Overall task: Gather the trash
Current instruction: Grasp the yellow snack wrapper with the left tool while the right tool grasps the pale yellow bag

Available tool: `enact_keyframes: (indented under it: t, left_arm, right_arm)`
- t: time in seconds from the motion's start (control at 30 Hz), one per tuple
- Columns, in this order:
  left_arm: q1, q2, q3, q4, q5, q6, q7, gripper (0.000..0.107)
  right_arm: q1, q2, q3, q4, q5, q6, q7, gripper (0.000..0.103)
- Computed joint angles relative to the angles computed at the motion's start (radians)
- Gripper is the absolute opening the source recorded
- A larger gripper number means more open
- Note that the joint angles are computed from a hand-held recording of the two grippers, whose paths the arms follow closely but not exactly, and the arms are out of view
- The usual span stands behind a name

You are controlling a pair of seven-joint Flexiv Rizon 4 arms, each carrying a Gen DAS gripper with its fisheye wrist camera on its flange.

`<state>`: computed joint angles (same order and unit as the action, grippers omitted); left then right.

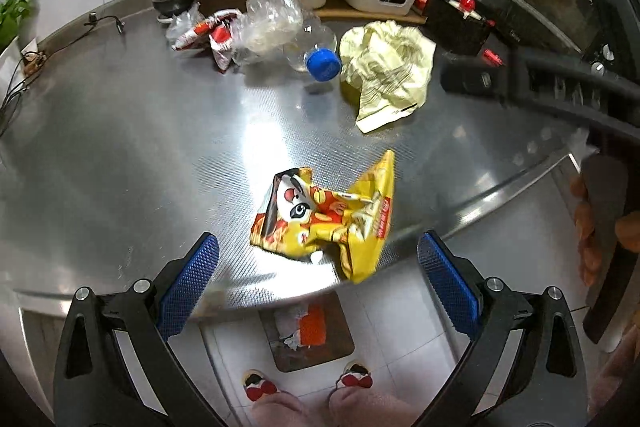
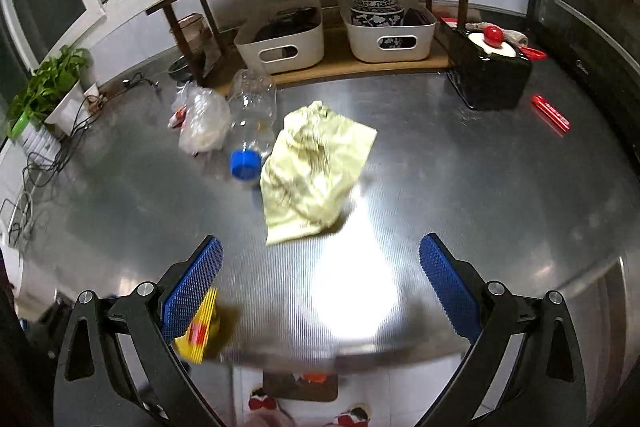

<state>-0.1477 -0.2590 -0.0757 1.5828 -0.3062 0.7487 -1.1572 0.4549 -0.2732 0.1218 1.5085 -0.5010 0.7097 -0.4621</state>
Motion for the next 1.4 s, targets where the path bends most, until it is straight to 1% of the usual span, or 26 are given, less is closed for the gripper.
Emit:
enact_keyframes:
  t: [0.1,0.17,0.23,0.3,0.33,0.37,0.47,0.5,0.53,0.57,0.6,0.67,0.7,0.73,0.8,0.93,1.0,1.1,1.4]
  left_arm:
    - [-0.004,-0.041,0.002,-0.041,0.029,-0.026,-0.025,0.082]
    - [-0.004,-0.067,0.002,-0.069,0.04,-0.045,-0.036,0.072]
    - [0.0,-0.081,0.0,-0.086,0.038,-0.048,-0.035,0.071]
    - [0.006,-0.097,-0.004,-0.104,0.029,-0.049,-0.028,0.067]
    - [0.01,-0.109,-0.007,-0.122,0.024,-0.06,-0.023,0.057]
    - [0.011,-0.118,-0.008,-0.133,0.022,-0.068,-0.021,0.053]
    - [0.016,-0.142,-0.012,-0.165,0.017,-0.082,-0.009,0.048]
    - [0.017,-0.149,-0.012,-0.173,0.015,-0.083,-0.006,0.047]
    - [0.018,-0.155,-0.013,-0.181,0.014,-0.084,-0.002,0.043]
    - [0.018,-0.158,-0.014,-0.183,0.013,-0.083,0.001,0.04]
    - [0.019,-0.162,-0.014,-0.188,0.012,-0.084,0.005,0.038]
    - [0.02,-0.161,-0.013,-0.186,0.009,-0.08,0.011,0.033]
    - [0.021,-0.16,-0.013,-0.183,0.007,-0.079,0.015,0.032]
    - [0.022,-0.159,-0.013,-0.182,0.006,-0.076,0.018,0.029]
    - [0.025,-0.156,-0.014,-0.18,-0.001,-0.076,0.023,0.027]
    - [0.029,-0.14,-0.012,-0.166,-0.014,-0.072,0.025,0.024]
    - [0.031,-0.121,-0.009,-0.145,-0.021,-0.06,0.024,0.023]
    - [0.034,-0.093,-0.003,-0.12,-0.025,-0.06,0.018,0.022]
    - [0.038,0.048,0.013,0.021,-0.059,-0.021,0.037,0.022]
  right_arm:
    - [-0.011,-0.04,-0.01,-0.032,0.016,0.017,-0.024,0.097]
    - [-0.016,-0.064,-0.017,-0.053,0.026,0.024,-0.041,0.096]
    - [-0.023,-0.091,-0.022,-0.077,0.047,0.033,-0.059,0.095]
    - [-0.027,-0.116,-0.028,-0.099,0.063,0.046,-0.072,0.094]
    - [-0.029,-0.128,-0.031,-0.109,0.07,0.051,-0.077,0.094]
    - [-0.029,-0.136,-0.034,-0.116,0.076,0.055,-0.083,0.094]
    - [-0.03,-0.164,-0.038,-0.142,0.095,0.061,-0.101,0.09]
    - [-0.03,-0.173,-0.038,-0.149,0.103,0.067,-0.108,0.084]
    - [-0.031,-0.18,-0.036,-0.156,0.113,0.068,-0.12,0.073]
    - [-0.034,-0.185,-0.032,-0.161,0.126,0.072,-0.131,0.069]
    - [-0.036,-0.188,-0.029,-0.162,0.141,0.084,-0.137,0.062]
    - [-0.033,-0.188,-0.032,-0.159,0.149,0.098,-0.141,0.052]
    - [-0.029,-0.185,-0.035,-0.156,0.143,0.099,-0.145,0.042]
    - [-0.024,-0.181,-0.038,-0.154,0.134,0.094,-0.149,0.036]
    - [-0.02,-0.173,-0.037,-0.148,0.13,0.084,-0.159,0.034]
    - [-0.022,-0.137,-0.027,-0.103,0.143,0.111,-0.152,0.027]
    - [-0.019,-0.115,-0.025,-0.077,0.137,0.121,-0.144,0.025]
    - [-0.014,-0.074,-0.014,-0.034,0.129,0.135,-0.129,0.018]
    - [0.012,0.042,0.032,0.076,0.091,0.157,-0.075,0.017]
